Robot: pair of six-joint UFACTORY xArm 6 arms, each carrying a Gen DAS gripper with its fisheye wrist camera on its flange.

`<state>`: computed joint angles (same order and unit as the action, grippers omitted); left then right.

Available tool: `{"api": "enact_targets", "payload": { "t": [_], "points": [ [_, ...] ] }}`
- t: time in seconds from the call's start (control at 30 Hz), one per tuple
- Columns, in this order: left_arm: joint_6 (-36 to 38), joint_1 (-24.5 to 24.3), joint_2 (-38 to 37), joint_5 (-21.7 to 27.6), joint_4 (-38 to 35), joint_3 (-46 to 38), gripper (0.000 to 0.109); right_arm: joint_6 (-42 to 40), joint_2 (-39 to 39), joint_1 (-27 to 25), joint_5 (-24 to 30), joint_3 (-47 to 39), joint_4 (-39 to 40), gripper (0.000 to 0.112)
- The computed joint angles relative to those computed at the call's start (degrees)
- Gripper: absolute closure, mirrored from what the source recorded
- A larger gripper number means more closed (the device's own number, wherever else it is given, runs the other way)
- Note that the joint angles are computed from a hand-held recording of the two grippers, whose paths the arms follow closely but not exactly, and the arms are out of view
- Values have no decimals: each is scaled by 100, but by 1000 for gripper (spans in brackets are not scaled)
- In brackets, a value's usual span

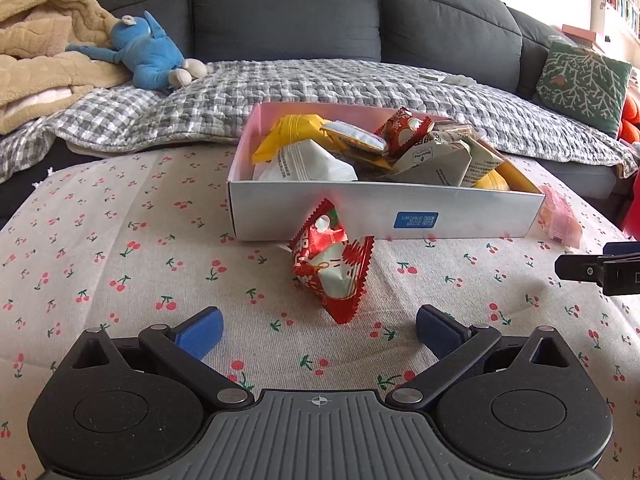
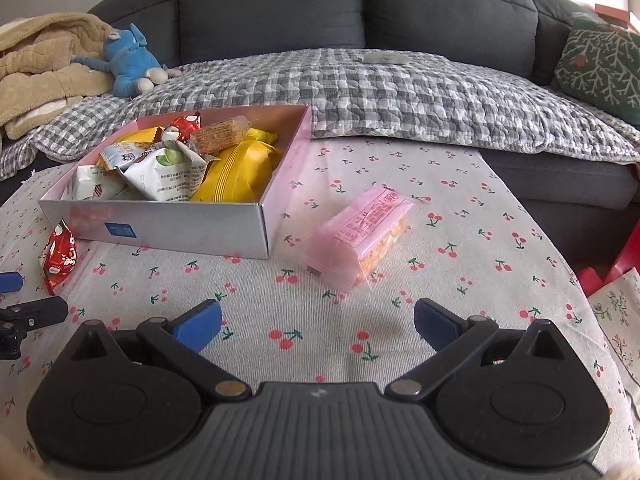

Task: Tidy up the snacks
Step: 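Grasp the red candy with the left tool while the right tool grasps the pink wafer packet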

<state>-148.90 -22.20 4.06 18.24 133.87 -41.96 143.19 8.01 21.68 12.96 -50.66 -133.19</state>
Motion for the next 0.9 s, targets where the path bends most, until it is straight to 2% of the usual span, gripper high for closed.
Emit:
{"api": "enact_targets", "payload": {
  "t": [0.27,0.37,0.47,0.53,0.57,0.63,0.73,0.9],
  "points": [
    [-470,12,99,-55,637,-247,11,580,241,-105,98,-327,-114,16],
    [-836,3,152,-103,1082,-358,18,684,365,-133,56,-464,-163,22],
    [-1072,1,234,-172,1363,-459,28,842,482,-147,-80,-594,-425,24],
    [-1133,10,280,-220,1432,-505,43,792,480,-125,-98,-584,-483,31],
    [-1160,22,307,-251,1464,-532,46,699,460,-107,-79,-559,-473,34],
    [-1237,37,327,-287,1517,-549,63,517,436,-105,-118,-550,-416,47],
    [-1381,64,300,-345,1601,-552,71,445,387,-155,-150,-522,-366,61],
    [-1479,70,270,-486,1719,-573,76,770,253,-246,-281,-416,-641,75]
  ]
}}
